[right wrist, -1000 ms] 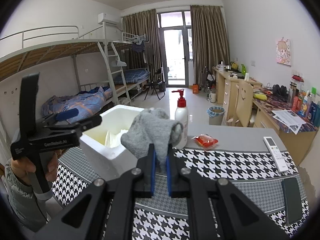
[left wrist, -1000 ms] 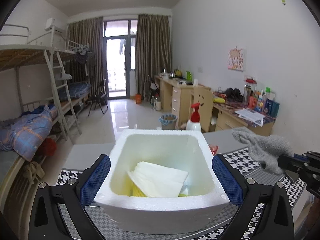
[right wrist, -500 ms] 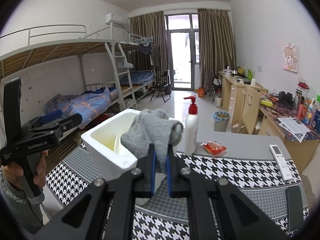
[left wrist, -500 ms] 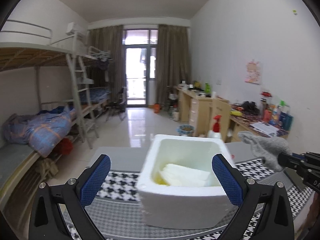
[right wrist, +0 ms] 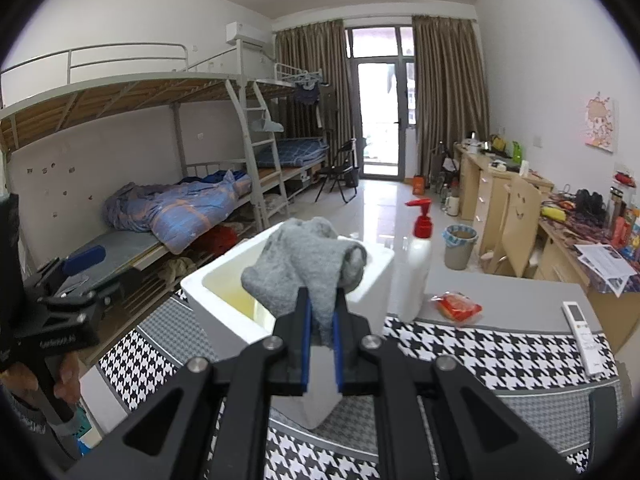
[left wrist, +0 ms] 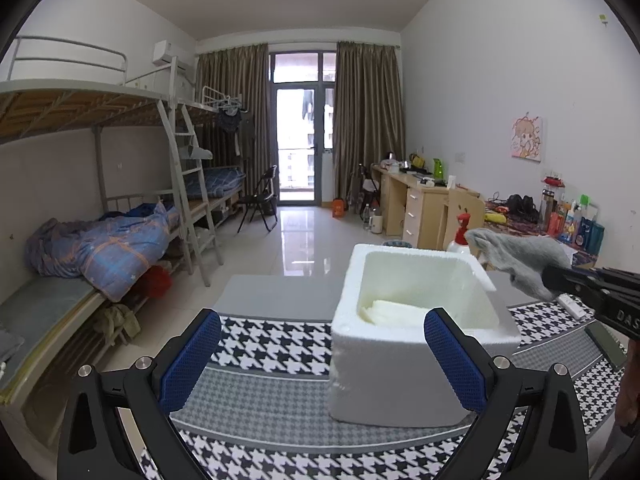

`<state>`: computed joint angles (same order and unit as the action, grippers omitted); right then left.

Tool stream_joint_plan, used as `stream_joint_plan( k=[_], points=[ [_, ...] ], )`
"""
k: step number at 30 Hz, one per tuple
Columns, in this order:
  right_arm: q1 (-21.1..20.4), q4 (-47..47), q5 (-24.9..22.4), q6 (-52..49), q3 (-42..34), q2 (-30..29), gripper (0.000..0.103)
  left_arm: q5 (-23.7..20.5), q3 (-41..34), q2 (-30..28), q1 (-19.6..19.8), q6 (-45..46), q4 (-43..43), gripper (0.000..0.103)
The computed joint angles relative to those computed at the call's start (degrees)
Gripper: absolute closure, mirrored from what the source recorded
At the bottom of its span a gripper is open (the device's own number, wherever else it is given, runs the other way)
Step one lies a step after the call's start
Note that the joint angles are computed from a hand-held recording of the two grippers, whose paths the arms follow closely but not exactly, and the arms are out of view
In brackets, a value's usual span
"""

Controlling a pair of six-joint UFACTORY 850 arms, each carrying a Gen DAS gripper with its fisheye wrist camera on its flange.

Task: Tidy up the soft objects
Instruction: 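Carry the grey sock with the right tool over the foam box, then open the right tool to drop the grey sock into the foam box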

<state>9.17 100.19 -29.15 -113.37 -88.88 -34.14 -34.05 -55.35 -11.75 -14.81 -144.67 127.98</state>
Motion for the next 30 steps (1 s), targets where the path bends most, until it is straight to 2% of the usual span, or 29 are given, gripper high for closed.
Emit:
stream_joint_plan(
  k=[14,23,30],
  points=[
    [2.9,-6.5,1.2,5.3,-4.5,-2.3,0.091,-2.0,3.6,2.6,1.1,1.1,-4.9,0.001],
    [4.4,-9.9,4.4,10.0,-8.0,-4.7,0.091,-3.4,4.9,2.8,1.3,0.5,-6.4,0.001],
    [5.3,-20.0,5.7,21.2,-12.7,-7.9,0.091,-2.4,5.7,2.6,1.6,-0.9,-5.1,0.001]
  ],
)
